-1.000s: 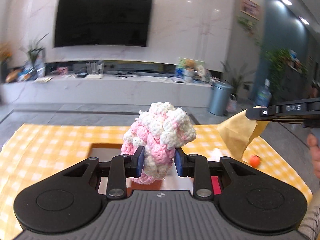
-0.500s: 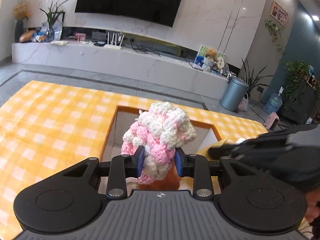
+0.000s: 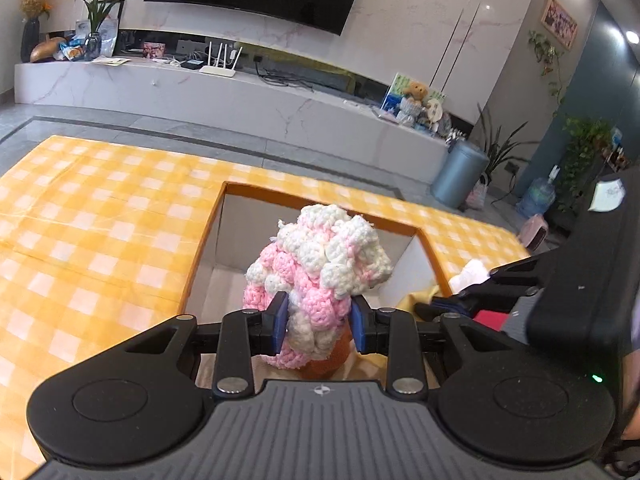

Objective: Organize soft objects
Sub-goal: 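Lower both items into the cardboard box and open both tools, then move both open tools back toward the tissue and snack bag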

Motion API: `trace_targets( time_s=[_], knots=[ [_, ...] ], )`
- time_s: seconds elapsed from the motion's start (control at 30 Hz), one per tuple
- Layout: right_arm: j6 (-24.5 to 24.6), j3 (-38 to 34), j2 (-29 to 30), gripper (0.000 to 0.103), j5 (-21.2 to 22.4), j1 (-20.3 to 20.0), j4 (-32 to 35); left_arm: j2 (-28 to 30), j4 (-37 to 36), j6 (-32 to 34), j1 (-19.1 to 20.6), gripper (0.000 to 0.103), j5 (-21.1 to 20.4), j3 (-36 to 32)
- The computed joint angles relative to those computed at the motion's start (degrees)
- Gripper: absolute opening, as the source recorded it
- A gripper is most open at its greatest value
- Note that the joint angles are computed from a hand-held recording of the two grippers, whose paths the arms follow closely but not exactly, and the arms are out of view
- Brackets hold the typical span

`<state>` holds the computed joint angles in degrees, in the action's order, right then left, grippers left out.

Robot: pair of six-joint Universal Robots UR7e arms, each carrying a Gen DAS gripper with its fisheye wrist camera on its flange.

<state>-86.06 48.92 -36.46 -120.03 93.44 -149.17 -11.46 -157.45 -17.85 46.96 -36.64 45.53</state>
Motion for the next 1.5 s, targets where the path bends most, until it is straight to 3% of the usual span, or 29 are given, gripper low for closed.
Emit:
trace_targets(
  time_s=[0.13,0.23,0.27,0.3,0.33,0.4,0.5,0.67,0.77,0.83,0.87,0.9,0.97,1.03,1.1,1.2,1.3,1.4,1.5],
  knots=[
    [-2.30,1.74,-0.87,0.000,1.08,0.04,-2.79,-0.10,0.87,-1.14,0.04,0.036,-0.16,-0.02],
    [2.70,-1.57,-0.29,0.005,1.58,0.00,3.34,-0.08,0.89,-1.06,-0.04,0.036,0.32,0.08],
    [5.52,-2.71,-0.28,0.022,1.72,0.08,6.39,-0.09,1.24,-1.21,-0.04,0.036,0.65,0.06],
    [7.18,-4.00,0.04,0.048,2.16,0.05,8.26,-0.03,2.30,-1.80,-0.04,0.036,1.05,-0.20],
    [7.41,-4.06,-0.11,0.058,3.19,-0.02,8.15,-0.01,4.04,-2.82,-0.03,0.036,1.53,-0.58],
    [5.89,-2.37,-1.09,0.062,5.22,-0.09,5.88,0.39,5.42,-3.29,-0.11,0.036,2.81,-1.33],
    [5.06,-1.95,-1.58,0.078,7.28,-0.21,4.53,1.03,6.22,-2.02,-0.22,0.036,3.75,-2.24],
    [4.69,-1.75,-1.76,0.079,7.96,-0.22,3.88,2.46,10.38,-2.99,-0.11,0.037,5.24,-4.83],
    [4.86,-1.23,-1.81,0.079,7.60,-0.37,3.39,1.55,8.76,-4.01,0.52,0.041,2.07,-3.45],
    [5.69,-1.61,-1.65,0.079,7.26,-0.50,4.30,0.76,8.07,-5.34,0.86,0.048,0.02,-2.24],
    [6.01,-1.64,-1.63,0.079,7.11,-0.54,4.58,0.81,8.08,-6.08,0.82,0.059,0.58,-2.18],
    [6.20,-1.61,-1.63,0.079,7.06,-0.64,4.72,0.99,7.66,-6.48,0.61,0.074,2.02,-2.13],
    [6.50,-1.22,-1.89,0.079,6.91,-0.70,4.86,2.34,5.46,-5.40,-0.21,0.086,7.32,-3.01],
    [6.74,-1.53,-1.73,0.079,7.01,-0.83,5.16,3.96,1.72,-1.07,-0.91,0.087,11.27,-4.39],
    [7.31,-1.72,-1.67,0.079,7.06,-0.94,5.31,3.85,1.04,0.87,-1.23,0.088,11.75,-4.10],
    [8.90,-2.52,-1.41,0.079,7.20,-1.13,6.54,2.53,6.69,-1.98,-1.59,0.088,11.74,-3.40],
    [10.43,-2.92,-1.30,0.079,7.36,-1.18,7.47,3.72,8.44,-2.36,-2.13,0.089,15.37,-5.27],
    [11.09,-2.41,-1.63,0.079,7.70,-1.16,7.29,3.79,18.71,-12.54,-2.35,0.089,19.49,-6.84],
    [11.95,-1.98,-1.96,0.085,8.24,-1.20,7.08,3.81,16.87,-9.61,-2.61,0.089,19.99,-6.44]
  ],
)
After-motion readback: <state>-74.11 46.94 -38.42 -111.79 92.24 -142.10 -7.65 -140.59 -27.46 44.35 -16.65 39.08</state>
